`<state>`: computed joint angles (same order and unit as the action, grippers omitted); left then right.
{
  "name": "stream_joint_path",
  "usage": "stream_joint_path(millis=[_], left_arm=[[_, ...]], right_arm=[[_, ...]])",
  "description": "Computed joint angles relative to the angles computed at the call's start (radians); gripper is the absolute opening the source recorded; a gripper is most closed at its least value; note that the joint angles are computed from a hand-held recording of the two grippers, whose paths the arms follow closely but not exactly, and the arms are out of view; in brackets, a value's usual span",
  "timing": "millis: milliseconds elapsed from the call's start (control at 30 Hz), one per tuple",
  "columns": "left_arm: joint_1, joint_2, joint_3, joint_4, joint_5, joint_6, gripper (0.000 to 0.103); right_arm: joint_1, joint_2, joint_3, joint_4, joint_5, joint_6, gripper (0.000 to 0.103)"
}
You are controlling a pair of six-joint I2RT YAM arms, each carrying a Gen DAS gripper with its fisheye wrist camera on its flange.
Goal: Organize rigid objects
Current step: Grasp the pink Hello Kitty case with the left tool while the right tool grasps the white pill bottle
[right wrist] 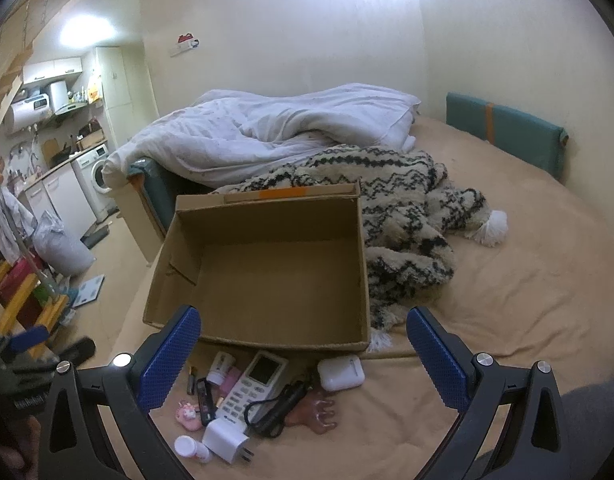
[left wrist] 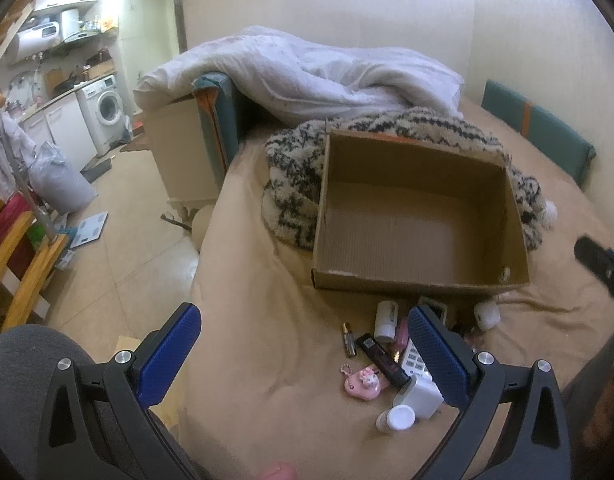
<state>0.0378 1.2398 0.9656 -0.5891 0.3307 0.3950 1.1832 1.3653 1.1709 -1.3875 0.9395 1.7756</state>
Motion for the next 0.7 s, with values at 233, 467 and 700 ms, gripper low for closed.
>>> stream_joint_path(millis=[233, 467, 700], left_arm=[[-0.086, 0.130, 0.061, -0.102, -0.115, 0.035, 0.103], [-0.069, 0.400, 0.252, -0.269, -0.126, -0.074, 0.086], [-0.134, 0.586, 0.364, -0.374, -0.167, -0.143, 0.077]], right_arm=[[-0.167, -0.089, -0.101, 0.297, -0.174, -0.319, 0.103], [-0.266, -0.152, -0.233, 0.463, -0.339, -0.357, 0.103], [-0.332, -0.190, -0.319, 0.543, -0.468, -0.346, 0.103]])
